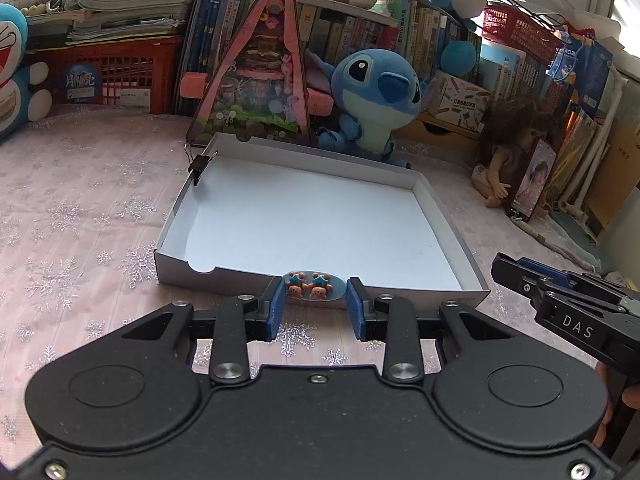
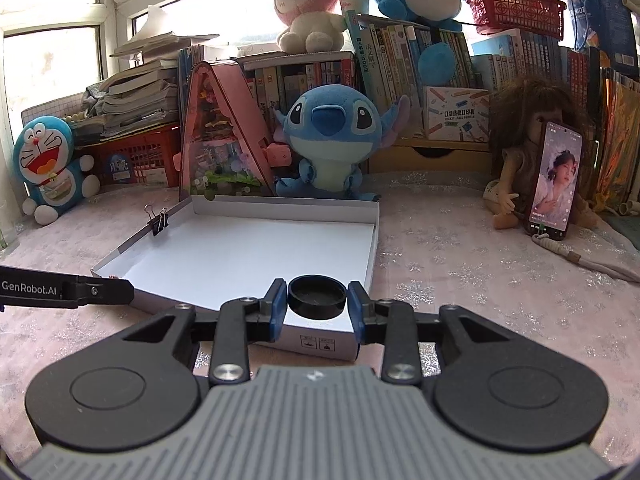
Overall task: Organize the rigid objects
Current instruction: 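Lift and carry the blue toy with the left tool while the right tool carries the lid into the tray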
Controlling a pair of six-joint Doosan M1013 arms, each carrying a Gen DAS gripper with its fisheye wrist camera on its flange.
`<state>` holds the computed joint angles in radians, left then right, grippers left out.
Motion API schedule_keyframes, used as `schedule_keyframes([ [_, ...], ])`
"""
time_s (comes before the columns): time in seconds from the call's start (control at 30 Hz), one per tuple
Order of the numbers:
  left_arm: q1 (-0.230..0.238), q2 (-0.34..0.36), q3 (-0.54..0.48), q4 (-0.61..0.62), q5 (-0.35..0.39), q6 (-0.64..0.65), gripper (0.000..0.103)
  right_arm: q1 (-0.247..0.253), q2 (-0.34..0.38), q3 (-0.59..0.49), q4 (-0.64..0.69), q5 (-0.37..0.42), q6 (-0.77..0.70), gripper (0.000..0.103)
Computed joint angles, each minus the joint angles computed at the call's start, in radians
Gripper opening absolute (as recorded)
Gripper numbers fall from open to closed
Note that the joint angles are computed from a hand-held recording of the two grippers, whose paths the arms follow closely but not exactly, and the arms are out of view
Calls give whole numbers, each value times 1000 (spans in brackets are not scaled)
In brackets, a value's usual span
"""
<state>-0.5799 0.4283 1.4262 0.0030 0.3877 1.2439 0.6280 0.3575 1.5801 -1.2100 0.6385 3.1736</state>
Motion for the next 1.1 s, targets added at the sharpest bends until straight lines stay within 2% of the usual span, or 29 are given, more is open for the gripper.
schedule_keyframes([
  [0.1, 8, 23, -41, -18, 37, -5, 31, -15, 9, -18, 47, -10, -26, 39],
  [0.3, 8, 67, -108, 38, 78, -28, 31, -43, 30, -56, 157, -36, -90, 39],
  [0.57, 10, 141, -211, 55, 169, -51, 31, -61, 76, -121, 228, -17, -172, 39],
  [0.9, 22, 213, -322, -36, 279, 15, 31, -114, 123, -210, 541, -5, -429, 39],
  [1.1, 22, 231, -350, -40, 310, 18, 31, -125, 142, -238, 635, 22, -499, 39],
])
